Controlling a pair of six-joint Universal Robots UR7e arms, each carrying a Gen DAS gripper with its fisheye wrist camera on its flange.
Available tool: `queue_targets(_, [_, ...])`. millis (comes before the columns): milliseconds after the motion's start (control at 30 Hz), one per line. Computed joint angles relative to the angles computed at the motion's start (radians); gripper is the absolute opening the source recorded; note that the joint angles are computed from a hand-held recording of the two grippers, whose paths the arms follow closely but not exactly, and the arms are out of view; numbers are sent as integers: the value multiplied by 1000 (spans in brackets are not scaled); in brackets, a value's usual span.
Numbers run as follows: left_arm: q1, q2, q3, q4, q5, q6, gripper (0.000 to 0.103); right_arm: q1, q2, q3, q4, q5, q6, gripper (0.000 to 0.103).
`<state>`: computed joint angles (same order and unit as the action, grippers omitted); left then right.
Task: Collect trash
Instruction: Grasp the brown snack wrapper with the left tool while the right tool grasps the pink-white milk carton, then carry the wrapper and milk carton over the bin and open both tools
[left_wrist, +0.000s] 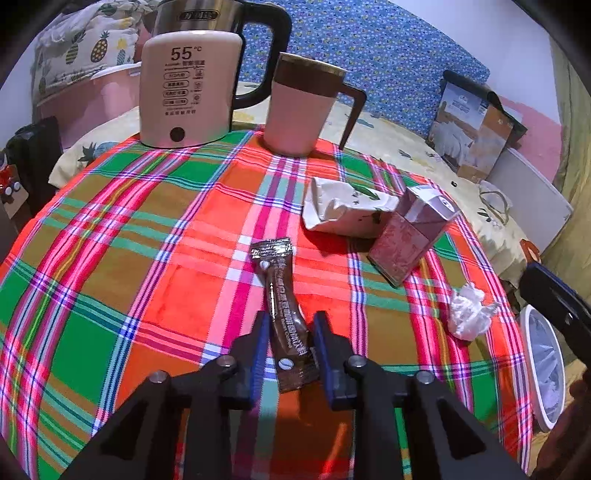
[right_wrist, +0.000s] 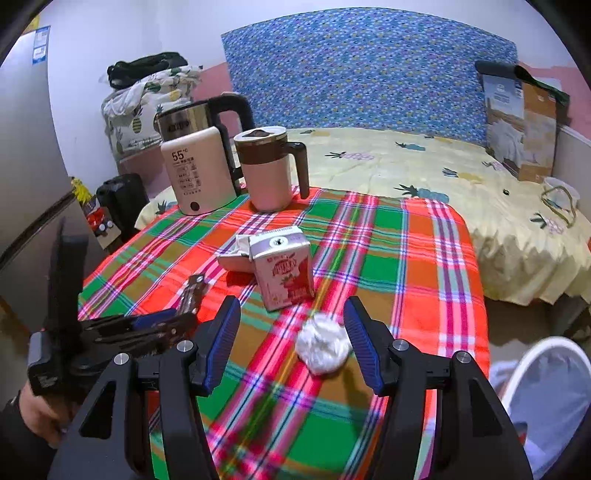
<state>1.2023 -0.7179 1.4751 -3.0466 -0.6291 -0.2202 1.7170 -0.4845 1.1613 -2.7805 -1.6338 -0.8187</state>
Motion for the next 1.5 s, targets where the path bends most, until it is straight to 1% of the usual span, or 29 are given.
queue_targets(67, [3, -4, 8, -14, -12, 2, 20, 4, 20, -33, 23, -4, -12, 61])
queue_targets(100, [5, -8, 14, -22, -23, 2, 14, 7, 32, -54, 38, -11, -16, 62])
queue_targets(133, [6, -10, 18, -27, -30, 2, 12, 8, 43, -72, 50, -16, -22, 66])
queue_targets(367, [11, -41, 70, -86, -89, 21, 10, 20, 98, -162, 109, -46, -67, 67])
queue_targets(533, [10, -57, 100, -117, -109, 27, 10, 31, 141, -230, 150, -64, -85, 67])
queue_targets(633, [12, -63, 109, -121, -122, 24, 10, 38, 164, -261, 163, -97, -89, 67])
queue_targets(700, [14, -66, 113, -122, -131, 19, 10, 42, 169, -276, 189, -107, -75, 67])
queue_targets(733, [14, -67, 115, -124, -132, 17, 10, 42, 164, -274, 203, -109, -60, 64])
queue_targets(767, [13, -67, 116, -125, -131, 18, 10, 42, 159, -268, 207, -106, -51, 58])
queue_targets(1000, [-1, -69, 132, -143, -108, 40, 10, 41, 112, -198, 188, -76, -26, 58])
queue_targets(1133, [-21, -83, 160, -159, -84, 42, 10, 35, 49, -107, 146, -28, 0, 58])
queue_targets(1267, [-44, -100, 195, -179, -61, 40, 10, 28, -3, -41, 124, 11, 30, 58])
queue_targets(1500, [-94, -119, 271, -192, -29, 10, 10, 10, -92, 92, 62, 62, 44, 58])
